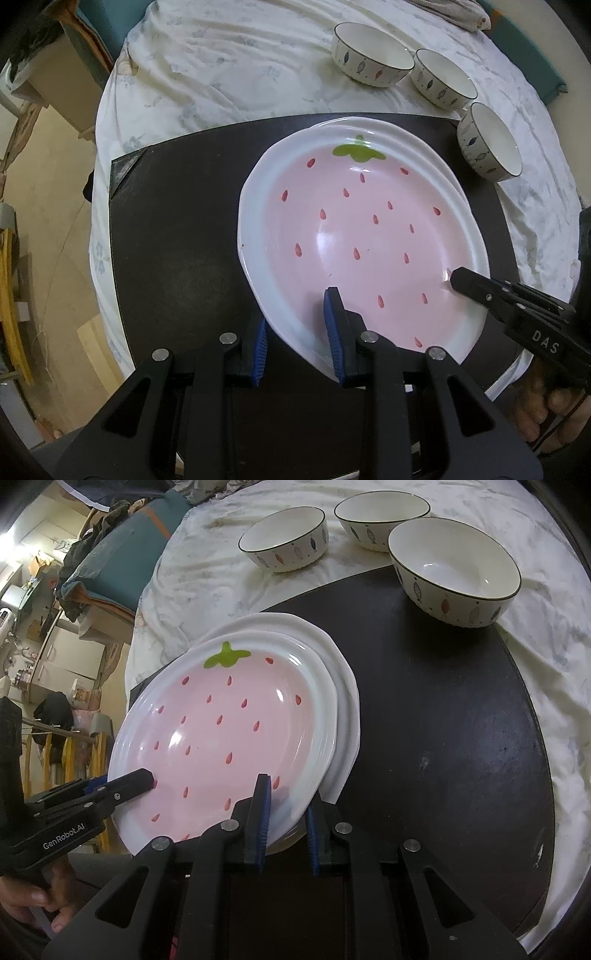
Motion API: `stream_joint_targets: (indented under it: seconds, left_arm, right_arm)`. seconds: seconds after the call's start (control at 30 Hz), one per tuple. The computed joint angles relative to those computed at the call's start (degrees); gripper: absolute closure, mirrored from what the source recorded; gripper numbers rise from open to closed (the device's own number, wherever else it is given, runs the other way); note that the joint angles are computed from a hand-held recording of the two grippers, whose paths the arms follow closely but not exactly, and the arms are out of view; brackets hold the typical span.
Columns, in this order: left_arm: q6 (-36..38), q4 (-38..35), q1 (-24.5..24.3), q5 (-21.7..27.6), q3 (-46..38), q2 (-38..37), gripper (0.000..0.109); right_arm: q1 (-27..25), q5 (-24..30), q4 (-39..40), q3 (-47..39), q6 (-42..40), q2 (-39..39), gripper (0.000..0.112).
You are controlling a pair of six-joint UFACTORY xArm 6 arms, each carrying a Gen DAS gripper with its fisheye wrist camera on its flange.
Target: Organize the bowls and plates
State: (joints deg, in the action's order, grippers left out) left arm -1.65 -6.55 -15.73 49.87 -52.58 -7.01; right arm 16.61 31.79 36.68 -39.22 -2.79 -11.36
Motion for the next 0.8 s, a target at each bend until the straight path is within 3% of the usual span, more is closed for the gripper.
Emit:
stream_joint_targets:
  seconds: [0.2,0.47,0.57,0.67,0.8]
  left_arm:
    - [-2.3,4.4,-0.9,2.5,-1.4,1.4,0.083]
    - [-1.6,2.4,-0.7,3.1,-1.9,2.2,0.082]
    - [-2.7,3.3,-0.4,2.6,-1.8,2.2,0.078]
    - [-5.7,7.3,-0.5,1.8,-1.8,2.6,0.061]
    - [-5.7,7.1,-0.3,1.6,-2.2,3.8,0.054]
  right_arm:
    - [-0.3,1.6,0.4,-0.7,-0.5,0.8,0.093]
    - [-0.7,1.8,0.2,-1.0,-0.4,1.1,0.093]
    - [-0.7,1.7,0.2,-0.8,-0.5,0.9,0.094]
    - [-0.8,2.1,0.5,-0.7,-0.5,0.8,0.094]
    - [-1.3,2.8,1.2,-1.0,-1.0,0.9,0.094]
